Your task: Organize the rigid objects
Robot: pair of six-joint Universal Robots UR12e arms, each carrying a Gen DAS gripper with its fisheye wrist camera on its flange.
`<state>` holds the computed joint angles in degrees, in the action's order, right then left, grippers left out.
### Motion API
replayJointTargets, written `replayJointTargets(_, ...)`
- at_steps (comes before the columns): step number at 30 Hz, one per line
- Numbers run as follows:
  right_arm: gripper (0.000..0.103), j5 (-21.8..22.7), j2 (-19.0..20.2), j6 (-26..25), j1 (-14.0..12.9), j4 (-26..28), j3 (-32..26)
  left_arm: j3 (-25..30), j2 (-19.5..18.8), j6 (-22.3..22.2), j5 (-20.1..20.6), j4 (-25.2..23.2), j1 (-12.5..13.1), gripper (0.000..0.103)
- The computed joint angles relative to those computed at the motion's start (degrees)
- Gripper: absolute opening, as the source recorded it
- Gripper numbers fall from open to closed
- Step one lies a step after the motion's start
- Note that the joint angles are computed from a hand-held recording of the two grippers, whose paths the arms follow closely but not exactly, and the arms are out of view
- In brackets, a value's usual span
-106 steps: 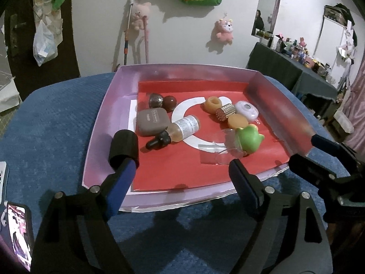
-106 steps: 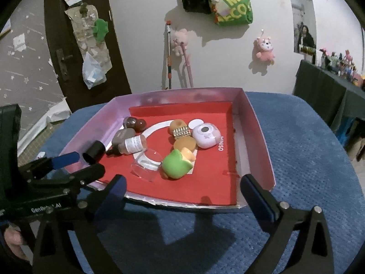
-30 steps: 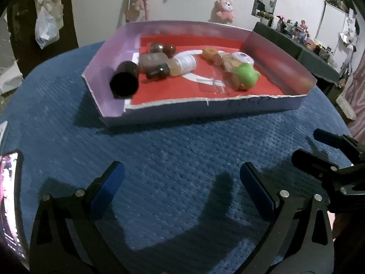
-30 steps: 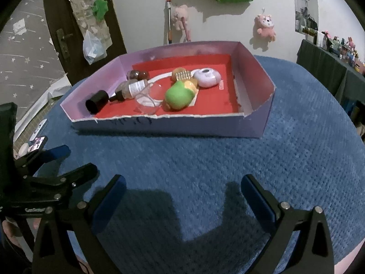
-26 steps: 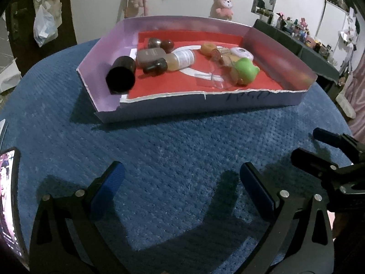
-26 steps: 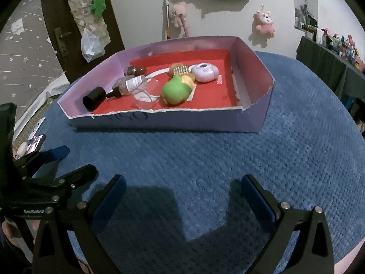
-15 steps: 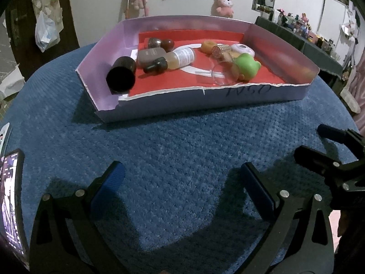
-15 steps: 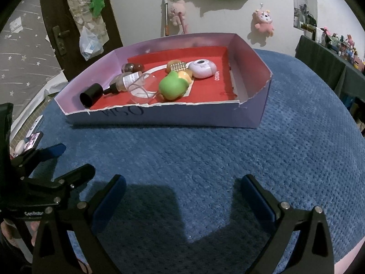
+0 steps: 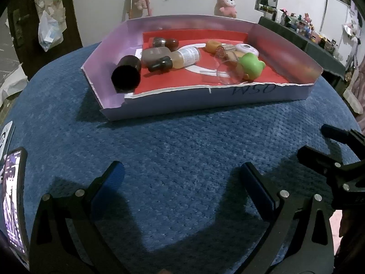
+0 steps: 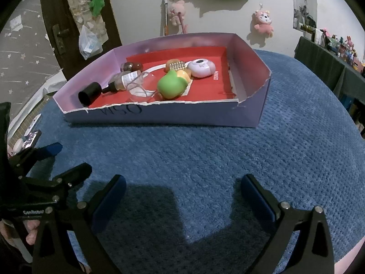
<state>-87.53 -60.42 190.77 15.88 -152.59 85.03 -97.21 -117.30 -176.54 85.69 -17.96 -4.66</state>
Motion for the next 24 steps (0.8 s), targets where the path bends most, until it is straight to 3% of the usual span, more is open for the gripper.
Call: replayJointTargets(24,0.103,-1.5,0.4,-0.4,0.3,0.4,-0.4,0.3,0.0,-0.1,0.3,-1.1,0.0,0.103)
